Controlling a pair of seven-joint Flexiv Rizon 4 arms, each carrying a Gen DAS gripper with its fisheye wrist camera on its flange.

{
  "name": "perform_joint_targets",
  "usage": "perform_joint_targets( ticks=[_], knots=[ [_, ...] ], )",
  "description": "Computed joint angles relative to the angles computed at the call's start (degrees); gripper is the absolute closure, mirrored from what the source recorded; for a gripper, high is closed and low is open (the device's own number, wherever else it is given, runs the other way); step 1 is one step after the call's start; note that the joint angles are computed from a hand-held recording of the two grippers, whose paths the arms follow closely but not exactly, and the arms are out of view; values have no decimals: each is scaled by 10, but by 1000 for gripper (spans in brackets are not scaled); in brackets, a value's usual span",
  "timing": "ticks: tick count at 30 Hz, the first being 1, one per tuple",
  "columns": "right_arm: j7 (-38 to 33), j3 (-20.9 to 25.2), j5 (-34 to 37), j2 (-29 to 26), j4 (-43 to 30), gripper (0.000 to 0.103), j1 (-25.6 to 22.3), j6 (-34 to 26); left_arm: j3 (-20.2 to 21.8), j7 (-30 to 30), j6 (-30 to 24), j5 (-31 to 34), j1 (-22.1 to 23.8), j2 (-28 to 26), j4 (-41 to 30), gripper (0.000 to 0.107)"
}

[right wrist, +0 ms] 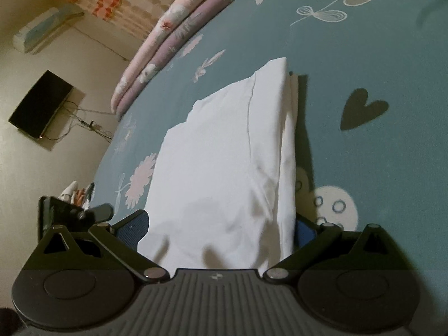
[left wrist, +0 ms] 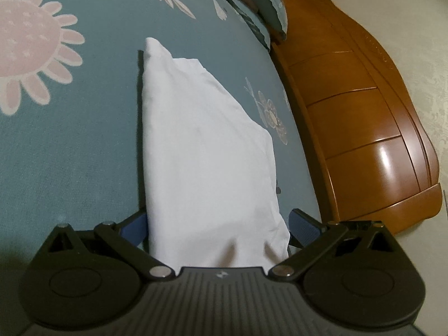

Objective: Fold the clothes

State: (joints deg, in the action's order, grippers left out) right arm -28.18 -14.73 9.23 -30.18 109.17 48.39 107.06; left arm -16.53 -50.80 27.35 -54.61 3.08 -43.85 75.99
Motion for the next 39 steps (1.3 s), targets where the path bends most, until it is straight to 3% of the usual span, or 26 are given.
perform_joint_targets(
  ticks=[6, 10, 14, 20, 23, 29, 32, 36, 39],
  knots=[
    [-9, 69, -46, -40, -67, 0, -100, -6, -3, -28, -4, 39, -20, -49, -85, 6],
    [-10, 94, -76, -63, -105, 0, -139, -18, -11, -13, 2, 51, -21, -55, -94, 6],
    [-23, 64, -62, -55, -78, 0, -102, 8, -18, 32, 23, 39, -13, -39, -60, 11],
    [-31, 29, -33, -31, -45, 0, -45, -1, -18, 61, 42, 25, -14, -28, -37, 16],
    [-22, 65, -37, -33, -55, 3, -83, -1, -12, 45, 29, 38, -17, -37, -57, 17],
    [-4, 36, -40, -39, -66, 17, -71, -25, -8, 47, 49, 44, -19, -31, -49, 34],
    [11, -35, -40, -37, -54, 28, -11, -48, -5, 45, 68, 46, -21, -24, -38, 46],
    [60, -101, -51, -33, -40, 61, 42, -86, 3, 46, 111, 58, -31, -8, -15, 62],
    [93, -138, -66, -33, -27, 68, 71, -96, 9, 52, 152, 75, -42, 8, 5, 68]
  ],
)
